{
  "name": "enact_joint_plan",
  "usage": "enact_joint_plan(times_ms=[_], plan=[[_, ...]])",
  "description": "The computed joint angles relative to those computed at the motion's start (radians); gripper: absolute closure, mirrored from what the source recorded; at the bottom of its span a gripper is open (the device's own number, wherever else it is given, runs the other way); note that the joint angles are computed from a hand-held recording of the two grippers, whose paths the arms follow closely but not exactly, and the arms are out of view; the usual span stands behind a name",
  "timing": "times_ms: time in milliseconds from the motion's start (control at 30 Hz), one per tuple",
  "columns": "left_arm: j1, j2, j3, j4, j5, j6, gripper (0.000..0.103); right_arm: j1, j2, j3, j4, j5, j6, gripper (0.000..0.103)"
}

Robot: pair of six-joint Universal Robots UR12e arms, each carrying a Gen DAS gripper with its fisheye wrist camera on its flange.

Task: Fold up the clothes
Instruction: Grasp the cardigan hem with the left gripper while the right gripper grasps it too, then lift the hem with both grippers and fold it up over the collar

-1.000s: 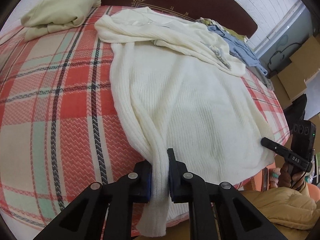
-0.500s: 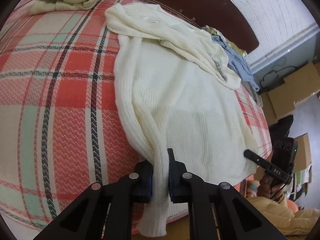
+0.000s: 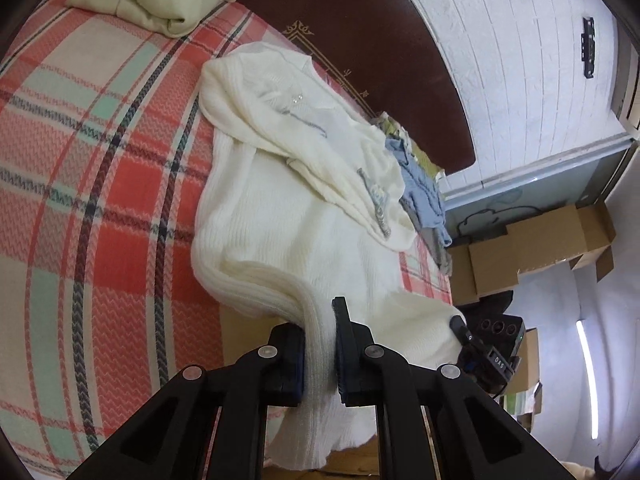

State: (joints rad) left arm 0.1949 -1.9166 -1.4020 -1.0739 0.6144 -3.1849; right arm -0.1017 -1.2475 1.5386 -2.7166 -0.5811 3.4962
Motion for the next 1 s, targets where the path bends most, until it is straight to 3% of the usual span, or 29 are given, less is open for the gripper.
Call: enact_joint_plan(times_ms=[233, 467, 1000], plan=[[-0.004, -0.05, 0.091, 0.047, -0.031, -0.04, 0.093, 0.001, 0.059, -0.102, -0.057, 0.01, 0.065, 0.095], [-0.016, -0.112, 0.21, 0.067, -0.013, -0.061, 0.093, -0.001, 0.117, -0.207, -0.073, 0.0, 0.116, 0.095], [-0.046, -0.289, 0.511, -0.105, 0.098, -0.036, 0.093, -0.001, 0.267, -0.424, 0.032, -0.067, 0.217, 0.095]])
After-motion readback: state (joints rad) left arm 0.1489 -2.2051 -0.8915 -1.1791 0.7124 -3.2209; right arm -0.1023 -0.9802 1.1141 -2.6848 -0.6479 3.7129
